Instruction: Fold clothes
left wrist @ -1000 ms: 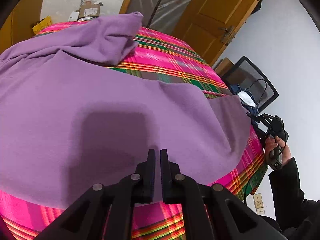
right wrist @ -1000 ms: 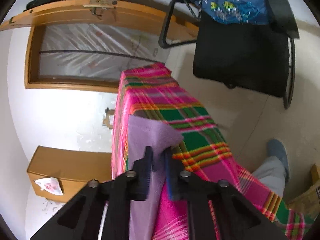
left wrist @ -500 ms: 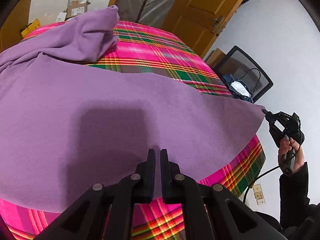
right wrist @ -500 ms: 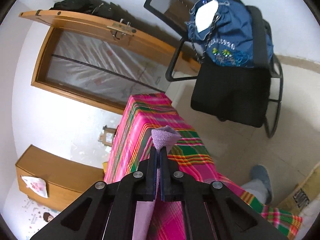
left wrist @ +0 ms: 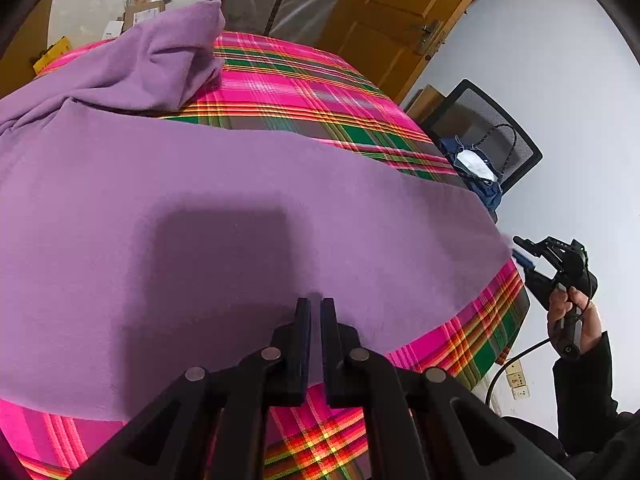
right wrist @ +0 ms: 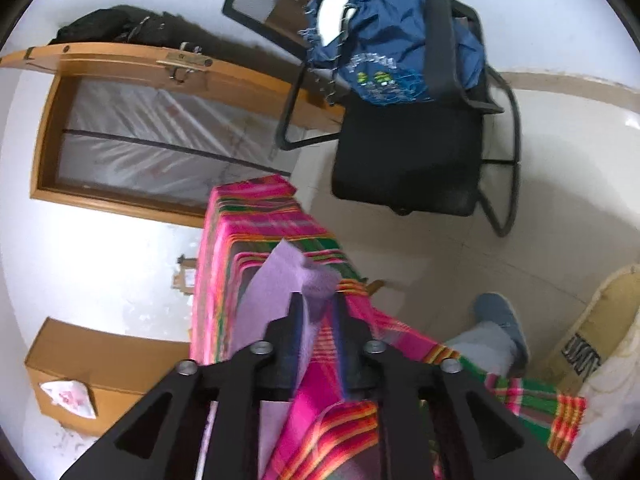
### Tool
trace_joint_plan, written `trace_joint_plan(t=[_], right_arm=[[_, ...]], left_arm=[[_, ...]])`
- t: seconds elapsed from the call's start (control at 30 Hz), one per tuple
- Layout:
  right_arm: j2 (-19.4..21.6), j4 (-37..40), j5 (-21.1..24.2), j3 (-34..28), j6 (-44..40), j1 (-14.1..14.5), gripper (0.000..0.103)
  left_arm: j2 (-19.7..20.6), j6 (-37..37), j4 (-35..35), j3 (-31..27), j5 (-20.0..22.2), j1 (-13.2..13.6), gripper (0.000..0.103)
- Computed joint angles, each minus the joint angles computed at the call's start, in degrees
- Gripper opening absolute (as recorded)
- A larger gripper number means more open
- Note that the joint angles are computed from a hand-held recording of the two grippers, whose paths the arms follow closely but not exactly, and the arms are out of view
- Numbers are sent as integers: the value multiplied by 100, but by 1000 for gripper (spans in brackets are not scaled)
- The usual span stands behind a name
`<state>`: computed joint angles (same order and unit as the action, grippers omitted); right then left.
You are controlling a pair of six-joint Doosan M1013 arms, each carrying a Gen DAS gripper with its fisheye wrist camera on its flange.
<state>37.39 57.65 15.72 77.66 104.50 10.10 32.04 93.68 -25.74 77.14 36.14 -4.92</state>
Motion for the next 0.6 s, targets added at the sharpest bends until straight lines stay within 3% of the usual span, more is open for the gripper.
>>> trace_joint_plan(t=[0.03,0.17,0.37,0.6], right_arm=[[-6,-112,-29,36,189,-10,35],[-9,-478,-10,112,801,-45,36],[117,609,438,-184,-1096,-21,36],[399,-508,1075,-1111,-2062,256,37]], left_arm=[[-3,13,-18,7,-4,-1,4],[3,95,-59,-1,34,-15,4],[67,386,-186,-99,173,-71,4],[51,415,-156,-78,169,-82,4]])
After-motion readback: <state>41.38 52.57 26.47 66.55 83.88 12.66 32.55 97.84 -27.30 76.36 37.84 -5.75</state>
